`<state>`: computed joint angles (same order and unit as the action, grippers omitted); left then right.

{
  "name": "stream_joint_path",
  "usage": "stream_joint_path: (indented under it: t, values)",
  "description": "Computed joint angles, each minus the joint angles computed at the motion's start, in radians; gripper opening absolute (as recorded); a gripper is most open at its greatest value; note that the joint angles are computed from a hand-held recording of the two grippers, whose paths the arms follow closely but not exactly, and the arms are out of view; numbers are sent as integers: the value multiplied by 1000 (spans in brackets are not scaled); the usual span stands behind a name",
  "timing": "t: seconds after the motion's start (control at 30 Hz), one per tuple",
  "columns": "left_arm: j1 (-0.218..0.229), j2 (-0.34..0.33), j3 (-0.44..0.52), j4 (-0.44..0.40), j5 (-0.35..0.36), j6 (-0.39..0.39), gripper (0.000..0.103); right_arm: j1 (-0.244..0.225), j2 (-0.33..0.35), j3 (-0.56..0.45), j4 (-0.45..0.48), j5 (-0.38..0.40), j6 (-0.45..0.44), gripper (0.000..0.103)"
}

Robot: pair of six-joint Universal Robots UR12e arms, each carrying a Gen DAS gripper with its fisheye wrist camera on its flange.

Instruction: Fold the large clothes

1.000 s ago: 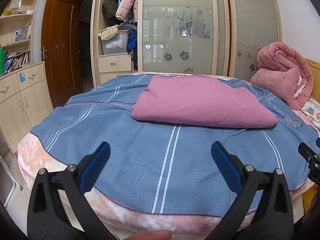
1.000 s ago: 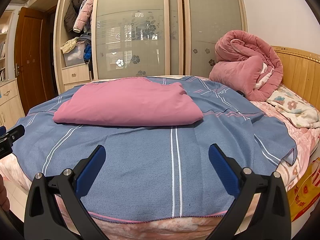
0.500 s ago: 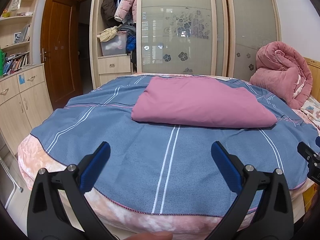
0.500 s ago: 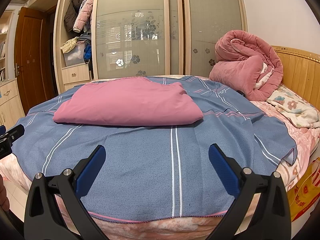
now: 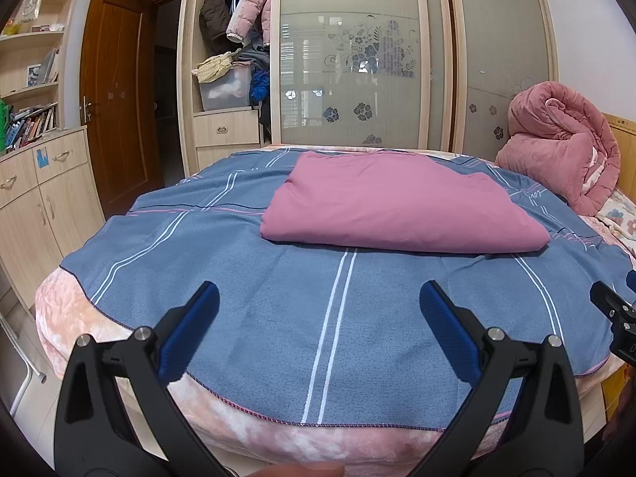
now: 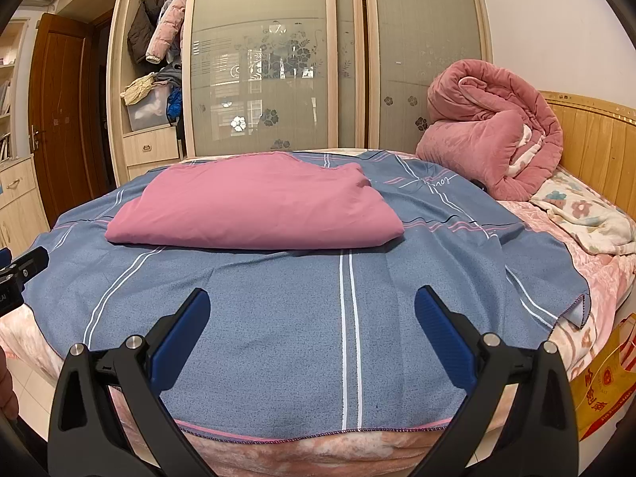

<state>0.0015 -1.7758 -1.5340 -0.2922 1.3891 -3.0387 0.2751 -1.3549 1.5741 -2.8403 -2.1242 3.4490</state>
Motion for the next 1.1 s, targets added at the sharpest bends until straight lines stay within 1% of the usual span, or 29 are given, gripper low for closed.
stream_joint_path:
  t: [0.7,0.87,1.03,1.1]
  values:
    - [-1,0,-3,4,-1,7,101,-1,-1,0,4,3,1,102]
    - [-3,2,-14,43,16,0,101,-3,-1,1,8,6,2,102]
    - [0,2,-6,2,-6,4,101,-3,-1,1,7,7,2,102]
    - [1,1,-2,-9,-4,-2,101,-3,-1,1,7,6,2,102]
